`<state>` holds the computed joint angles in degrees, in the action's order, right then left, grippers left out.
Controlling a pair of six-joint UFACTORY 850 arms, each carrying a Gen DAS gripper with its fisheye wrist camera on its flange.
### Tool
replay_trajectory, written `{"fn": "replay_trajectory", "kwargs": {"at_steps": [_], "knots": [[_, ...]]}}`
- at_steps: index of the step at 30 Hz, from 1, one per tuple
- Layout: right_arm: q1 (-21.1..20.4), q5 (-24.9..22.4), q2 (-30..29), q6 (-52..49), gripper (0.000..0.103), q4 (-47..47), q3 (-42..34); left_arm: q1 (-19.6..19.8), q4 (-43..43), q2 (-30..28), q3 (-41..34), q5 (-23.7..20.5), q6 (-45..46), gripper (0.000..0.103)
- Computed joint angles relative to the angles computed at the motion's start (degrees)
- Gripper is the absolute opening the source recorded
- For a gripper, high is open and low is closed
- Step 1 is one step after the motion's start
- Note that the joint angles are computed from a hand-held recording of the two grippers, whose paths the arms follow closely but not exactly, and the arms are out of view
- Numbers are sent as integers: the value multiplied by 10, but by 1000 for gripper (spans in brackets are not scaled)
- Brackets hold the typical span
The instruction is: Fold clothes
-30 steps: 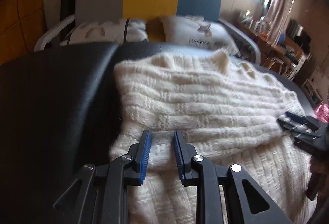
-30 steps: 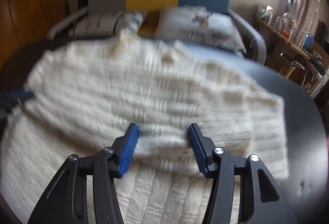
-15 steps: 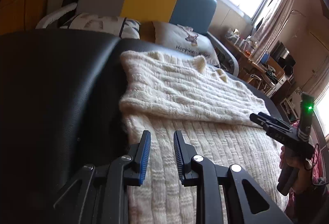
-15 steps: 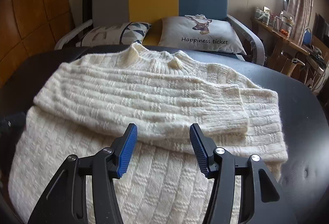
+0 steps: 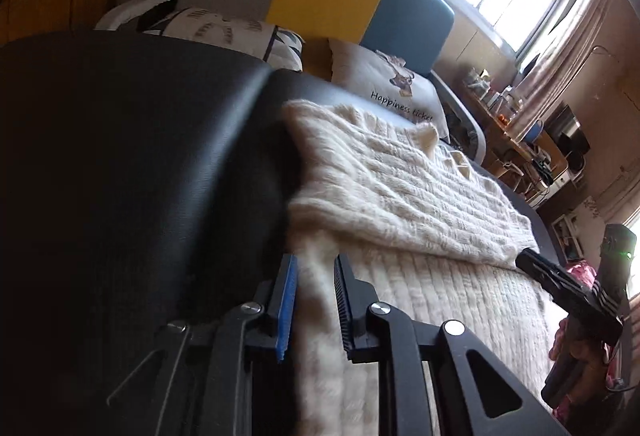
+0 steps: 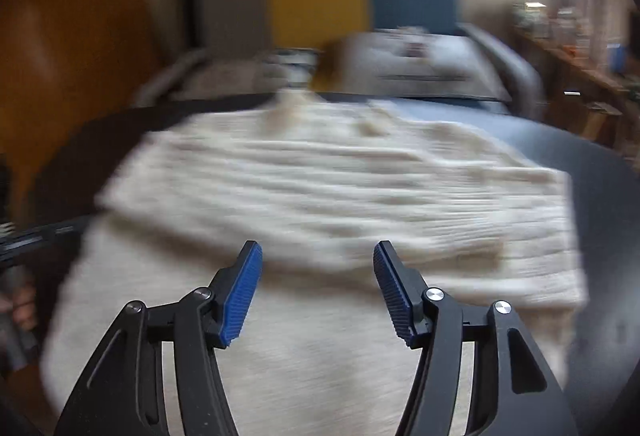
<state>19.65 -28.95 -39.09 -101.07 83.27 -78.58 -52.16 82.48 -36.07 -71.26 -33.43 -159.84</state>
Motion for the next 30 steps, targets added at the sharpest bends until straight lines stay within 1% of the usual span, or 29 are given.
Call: {"fn": "replay_trajectory", "kwargs": {"at_steps": [1,2,3,5,6,7,10,12,14,16,18,19,21,22,23,24,25,27,28,29,30], "knots": [[2,-32,7,0,61,-14,10,-3,27,12,16,1,-31,19],[5,-61,14,-1,61,-28,19,-4,74,25,35,7,-78,19],[14,-75,21,-6,61,-38,30,-4,104,33,44,10,-101,19],[33,-89,31,-16,61,-55,49,-3,135,37,44,16,-105,19],[45,-72,35,-18,61,-61,59,2,139,34,37,24,-92,19],[56,-55,38,-19,61,-68,68,9,125,23,21,40,-57,19],[91,-4,46,-16,61,-90,93,32,41,-13,-24,86,54,19],[100,17,50,-59,64,-59,113,46,-40,-38,-49,102,141,15],[105,32,58,-113,64,-12,133,50,-76,-46,-60,101,182,15],[102,25,59,-111,64,-11,135,51,-99,-47,-66,95,208,15],[96,8,56,-69,64,-52,125,48,-131,-46,-71,88,245,15],[88,-11,55,-29,64,-81,116,45,-148,-44,-73,82,266,15],[67,-42,59,2,64,-87,111,39,-173,-42,-76,70,300,18],[60,-31,65,-2,64,-77,115,34,-189,-44,-81,63,322,19],[58,1,69,7,64,-84,116,29,-217,-49,-89,55,355,19],[53,29,63,38,64,-115,112,23,-224,-52,-94,45,364,19],[45,33,52,64,64,-140,104,20,-207,-51,-95,42,349,19],[19,-12,48,66,64,-134,93,16,-110,-40,-86,51,257,19],[5,-35,46,63,64,-127,86,18,-74,-37,-89,51,229,19],[-5,-37,45,54,64,-106,80,22,-57,-40,-99,48,223,21],[-19,-48,38,61,64,-89,64,27,-47,-44,-112,47,224,22]]}}
